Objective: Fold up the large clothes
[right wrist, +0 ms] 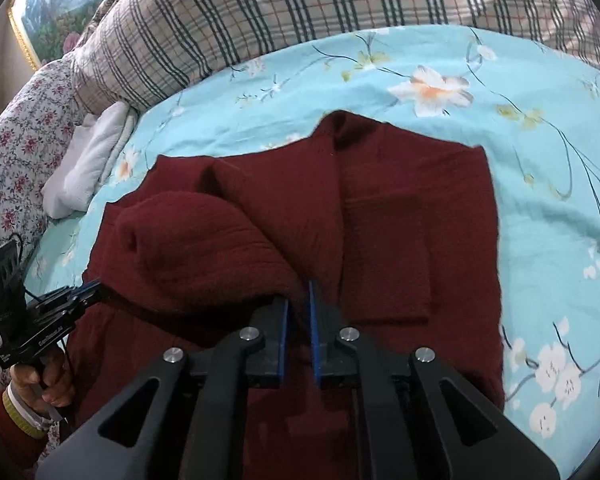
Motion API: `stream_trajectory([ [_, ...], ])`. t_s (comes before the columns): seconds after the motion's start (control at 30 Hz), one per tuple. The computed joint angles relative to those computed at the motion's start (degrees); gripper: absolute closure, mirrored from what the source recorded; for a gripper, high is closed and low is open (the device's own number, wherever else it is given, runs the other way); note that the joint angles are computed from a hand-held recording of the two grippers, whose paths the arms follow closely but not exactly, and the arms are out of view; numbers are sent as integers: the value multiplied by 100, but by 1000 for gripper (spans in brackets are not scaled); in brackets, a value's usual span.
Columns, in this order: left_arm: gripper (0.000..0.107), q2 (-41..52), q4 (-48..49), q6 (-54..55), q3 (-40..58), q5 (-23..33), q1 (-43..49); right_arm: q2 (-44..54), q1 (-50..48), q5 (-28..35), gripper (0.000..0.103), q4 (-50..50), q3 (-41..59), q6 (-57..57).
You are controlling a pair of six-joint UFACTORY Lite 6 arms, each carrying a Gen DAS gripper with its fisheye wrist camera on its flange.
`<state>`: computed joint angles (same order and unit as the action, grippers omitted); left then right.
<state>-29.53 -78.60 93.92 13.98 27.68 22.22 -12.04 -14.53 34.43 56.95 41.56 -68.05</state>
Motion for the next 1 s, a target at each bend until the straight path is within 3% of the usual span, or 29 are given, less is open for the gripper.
stream_trajectory([
  [0.1, 99, -193, 623, -334, 4, 527, 635, -312, -219, 173, 83, -107, -173, 135],
  [0.17, 98, -244, 935, -514, 94, 942, 1079, -537, -375, 316, 65, -164, -276, 195],
  [0.3, 83, -202, 1141, -878, 409, 1366, 1262, -944, -718, 768, 62, -60, -423, 202],
  [0.33, 72, -194, 1133, -983, 494, 1377, 1168, -946, -788, 924, 62, 1, -396, 159],
  [0.43, 22, -49, 1113, -1391, 756, 1175, 677, -802, -775, 1107, 58, 173, -234, 239],
  [0.47, 19, 150, 1111, -1589, 901, 1062, 487, -740, -668, 981, 57, 161, -170, 376],
  [0.63, 20, 1358, 928, -2046, 1615, 1623, 556, -507, -500, 937, 57, 302, 1, 628],
  [0.73, 20, 1314, 885, -1932, 1556, 1426, 471, -621, -118, 933, 55, 312, -39, 553],
  [0.83, 21, 1301, 1060, -1981, 1507, 1163, 302, -673, 530, 524, 38, 184, -49, 648],
  [0.93, 25, 1403, 1334, -2157, 1550, 868, 116, -476, 1187, 28, 37, -25, 88, 856],
  [1.0, 25, 1547, 1344, -2074, 1623, 1134, 286, -463, 1614, -255, 36, -226, 115, 878],
])
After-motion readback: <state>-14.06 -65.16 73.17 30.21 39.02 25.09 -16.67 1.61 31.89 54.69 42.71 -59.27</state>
